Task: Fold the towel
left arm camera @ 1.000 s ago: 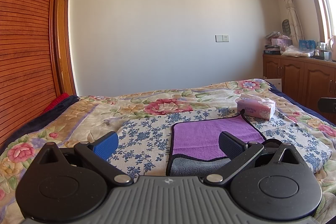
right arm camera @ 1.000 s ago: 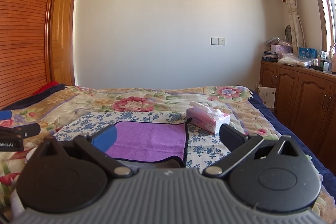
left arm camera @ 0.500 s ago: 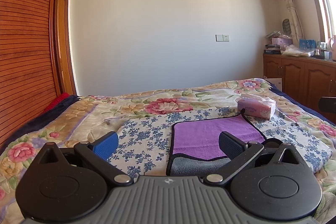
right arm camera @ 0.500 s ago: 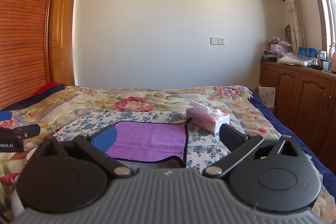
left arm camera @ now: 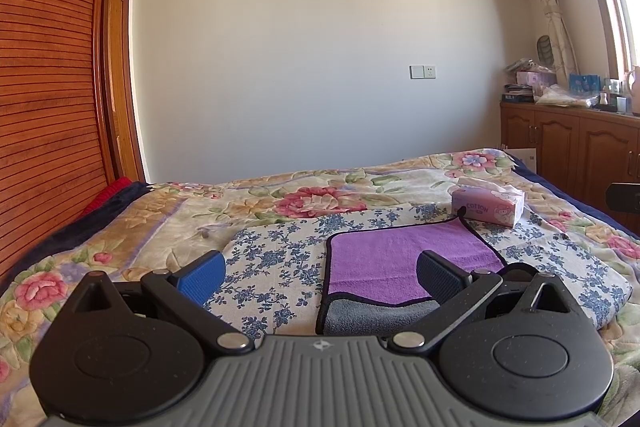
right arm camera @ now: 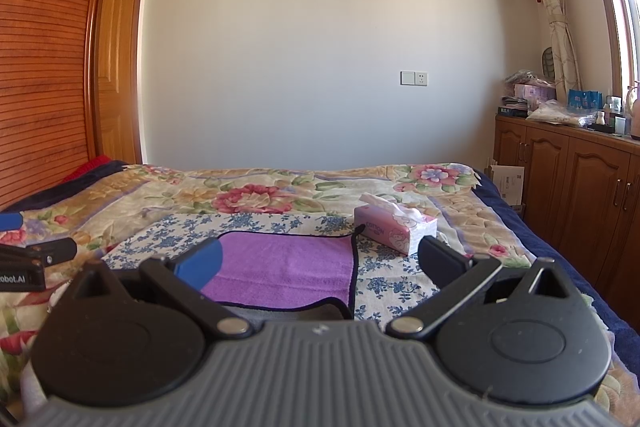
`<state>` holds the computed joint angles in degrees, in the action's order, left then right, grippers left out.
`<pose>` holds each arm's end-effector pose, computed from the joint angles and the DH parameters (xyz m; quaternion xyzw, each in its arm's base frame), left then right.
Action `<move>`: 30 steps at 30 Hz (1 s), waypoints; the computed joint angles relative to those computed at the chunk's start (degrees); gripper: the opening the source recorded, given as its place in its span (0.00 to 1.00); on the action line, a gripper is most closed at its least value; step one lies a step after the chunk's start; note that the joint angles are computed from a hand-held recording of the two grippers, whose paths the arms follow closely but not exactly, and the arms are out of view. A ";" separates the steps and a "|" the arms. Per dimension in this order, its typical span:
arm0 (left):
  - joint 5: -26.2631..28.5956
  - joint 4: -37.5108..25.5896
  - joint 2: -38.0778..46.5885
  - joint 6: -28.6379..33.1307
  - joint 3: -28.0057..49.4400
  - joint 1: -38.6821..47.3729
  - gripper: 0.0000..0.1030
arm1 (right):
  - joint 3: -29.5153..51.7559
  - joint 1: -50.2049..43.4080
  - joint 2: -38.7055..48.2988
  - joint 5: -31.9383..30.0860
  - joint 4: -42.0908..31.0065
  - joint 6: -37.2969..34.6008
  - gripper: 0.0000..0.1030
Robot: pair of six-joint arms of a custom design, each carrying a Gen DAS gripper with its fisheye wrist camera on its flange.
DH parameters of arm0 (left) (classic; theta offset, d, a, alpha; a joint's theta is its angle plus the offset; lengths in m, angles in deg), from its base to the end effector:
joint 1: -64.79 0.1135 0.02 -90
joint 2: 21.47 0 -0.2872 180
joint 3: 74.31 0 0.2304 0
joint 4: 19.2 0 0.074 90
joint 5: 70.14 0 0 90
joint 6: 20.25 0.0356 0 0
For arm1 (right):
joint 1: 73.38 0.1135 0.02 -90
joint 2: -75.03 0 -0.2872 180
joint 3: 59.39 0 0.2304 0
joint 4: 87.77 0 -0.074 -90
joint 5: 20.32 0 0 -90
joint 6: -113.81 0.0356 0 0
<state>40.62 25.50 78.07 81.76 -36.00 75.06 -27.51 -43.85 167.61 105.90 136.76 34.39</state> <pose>0.2791 0.0377 0.1642 0.1197 0.7866 -0.0280 0.6051 0.2230 0.1021 0.1709 0.0591 0.7803 -0.0377 0.6215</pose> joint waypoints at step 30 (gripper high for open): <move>-1.65 -3.86 0.82 1.63 1.25 -1.60 1.00 | 2.64 -0.68 1.82 -1.39 -3.22 1.13 1.00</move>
<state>38.97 21.65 78.88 83.39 -34.75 73.45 -24.87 -44.53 169.43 104.51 133.54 35.52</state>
